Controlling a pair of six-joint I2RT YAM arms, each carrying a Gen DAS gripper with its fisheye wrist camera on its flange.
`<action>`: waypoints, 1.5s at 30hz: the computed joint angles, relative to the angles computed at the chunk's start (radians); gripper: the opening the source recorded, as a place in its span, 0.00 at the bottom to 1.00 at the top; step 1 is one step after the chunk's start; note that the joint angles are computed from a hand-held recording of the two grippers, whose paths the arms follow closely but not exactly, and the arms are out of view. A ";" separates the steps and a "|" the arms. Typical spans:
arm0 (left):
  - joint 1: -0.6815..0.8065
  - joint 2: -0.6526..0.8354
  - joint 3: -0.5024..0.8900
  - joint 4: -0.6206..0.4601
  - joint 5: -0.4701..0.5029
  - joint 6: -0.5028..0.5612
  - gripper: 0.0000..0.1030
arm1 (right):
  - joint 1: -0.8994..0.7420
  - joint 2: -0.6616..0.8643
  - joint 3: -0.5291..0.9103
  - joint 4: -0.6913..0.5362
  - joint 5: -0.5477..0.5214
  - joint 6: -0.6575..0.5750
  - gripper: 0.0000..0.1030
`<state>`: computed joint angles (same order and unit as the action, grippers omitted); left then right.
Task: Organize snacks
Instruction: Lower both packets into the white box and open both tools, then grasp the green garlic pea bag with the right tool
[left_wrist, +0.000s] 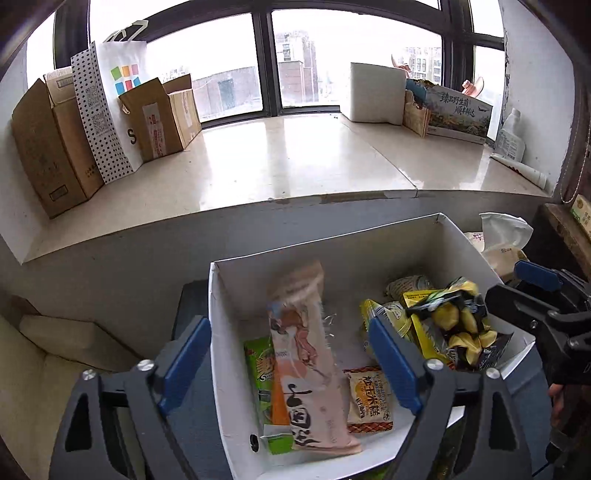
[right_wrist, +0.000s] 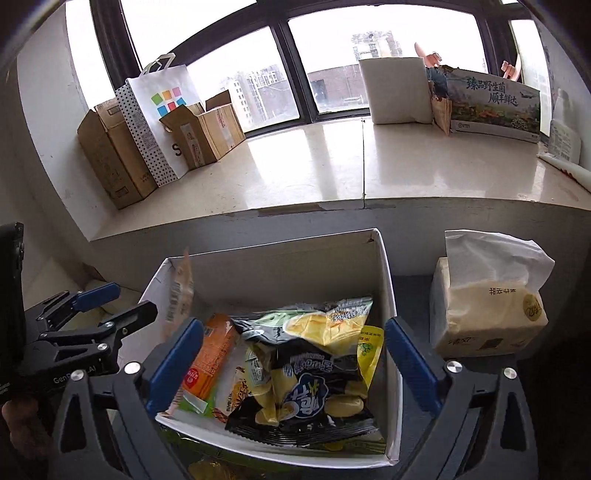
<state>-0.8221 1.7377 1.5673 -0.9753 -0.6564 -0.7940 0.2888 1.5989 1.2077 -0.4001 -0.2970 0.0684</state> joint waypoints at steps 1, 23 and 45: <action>-0.011 -0.002 -0.005 -0.012 -0.030 -0.005 0.92 | -0.002 -0.011 -0.018 0.016 0.002 0.005 1.00; -0.508 -0.359 -0.409 -0.058 -0.135 -0.510 0.97 | 0.136 -0.776 -0.669 0.047 0.055 -0.258 1.00; -0.827 -0.276 -0.525 -0.099 -0.065 -0.998 0.97 | 0.116 -0.267 -0.716 0.254 0.014 -0.162 0.81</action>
